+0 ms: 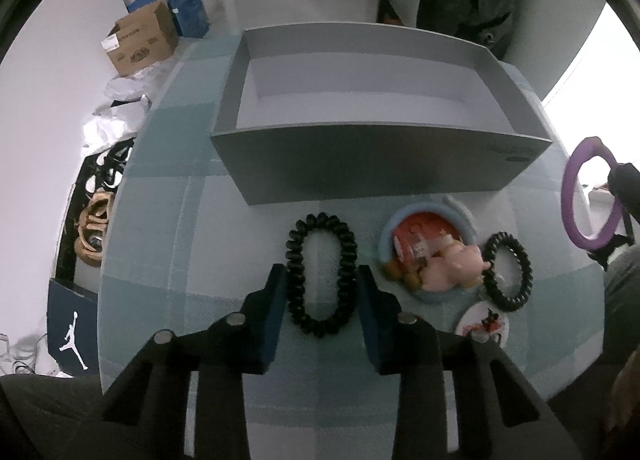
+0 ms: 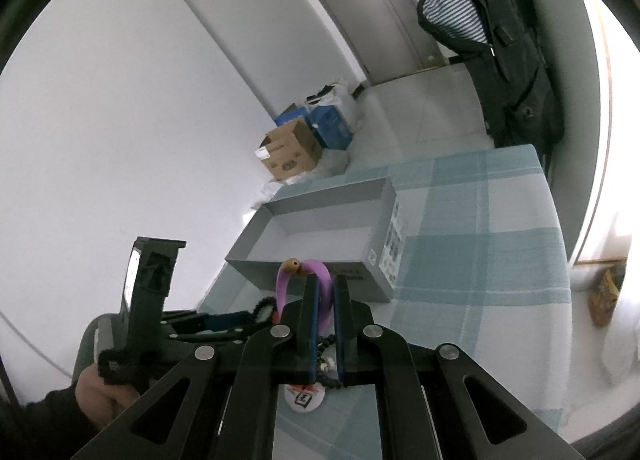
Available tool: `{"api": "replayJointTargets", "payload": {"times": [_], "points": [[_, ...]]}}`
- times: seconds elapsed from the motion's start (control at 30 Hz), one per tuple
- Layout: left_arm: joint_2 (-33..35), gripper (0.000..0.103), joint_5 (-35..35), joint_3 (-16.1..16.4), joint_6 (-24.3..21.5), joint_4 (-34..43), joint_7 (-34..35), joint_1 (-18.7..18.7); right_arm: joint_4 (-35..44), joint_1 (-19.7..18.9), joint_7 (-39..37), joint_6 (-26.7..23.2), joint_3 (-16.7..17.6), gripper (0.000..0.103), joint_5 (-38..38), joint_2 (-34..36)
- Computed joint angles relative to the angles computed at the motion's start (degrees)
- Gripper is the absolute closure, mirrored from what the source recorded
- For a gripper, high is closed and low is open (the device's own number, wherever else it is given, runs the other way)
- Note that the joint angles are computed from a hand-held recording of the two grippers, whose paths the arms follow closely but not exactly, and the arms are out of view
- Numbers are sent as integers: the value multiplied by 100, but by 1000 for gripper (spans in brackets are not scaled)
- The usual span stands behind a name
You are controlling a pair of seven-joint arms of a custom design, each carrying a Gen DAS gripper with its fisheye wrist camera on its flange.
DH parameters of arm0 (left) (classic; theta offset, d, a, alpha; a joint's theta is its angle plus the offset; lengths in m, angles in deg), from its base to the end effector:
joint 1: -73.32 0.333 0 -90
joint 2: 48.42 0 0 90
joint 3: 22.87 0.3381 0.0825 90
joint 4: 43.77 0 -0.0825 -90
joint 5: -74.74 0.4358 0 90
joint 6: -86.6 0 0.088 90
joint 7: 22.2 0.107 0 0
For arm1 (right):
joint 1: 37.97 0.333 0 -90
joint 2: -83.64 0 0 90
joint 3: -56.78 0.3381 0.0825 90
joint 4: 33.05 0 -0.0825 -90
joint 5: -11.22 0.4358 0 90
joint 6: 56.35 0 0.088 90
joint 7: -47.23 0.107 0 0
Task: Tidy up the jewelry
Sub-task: 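Hold the pink ring in the right tool while the left tool grasps the black coil hair tie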
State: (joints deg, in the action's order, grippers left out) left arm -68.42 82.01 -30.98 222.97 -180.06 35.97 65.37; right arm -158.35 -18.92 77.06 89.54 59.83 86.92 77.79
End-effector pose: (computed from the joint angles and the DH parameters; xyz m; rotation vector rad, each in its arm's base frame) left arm 0.4887 -0.1427 0.4879 -2.2060 1.8063 -0.3849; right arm 0.5505 0.2107 0.4702 -1.8031 1.1364 0.0809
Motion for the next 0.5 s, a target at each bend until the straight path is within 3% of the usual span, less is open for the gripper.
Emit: {"api": "replayJointTargets", "payload": {"times": [0.5], "points": [[-364,86,-712,227,498,-308,149,-159,-24,88,65,167,72,97,-218,-6]]}}
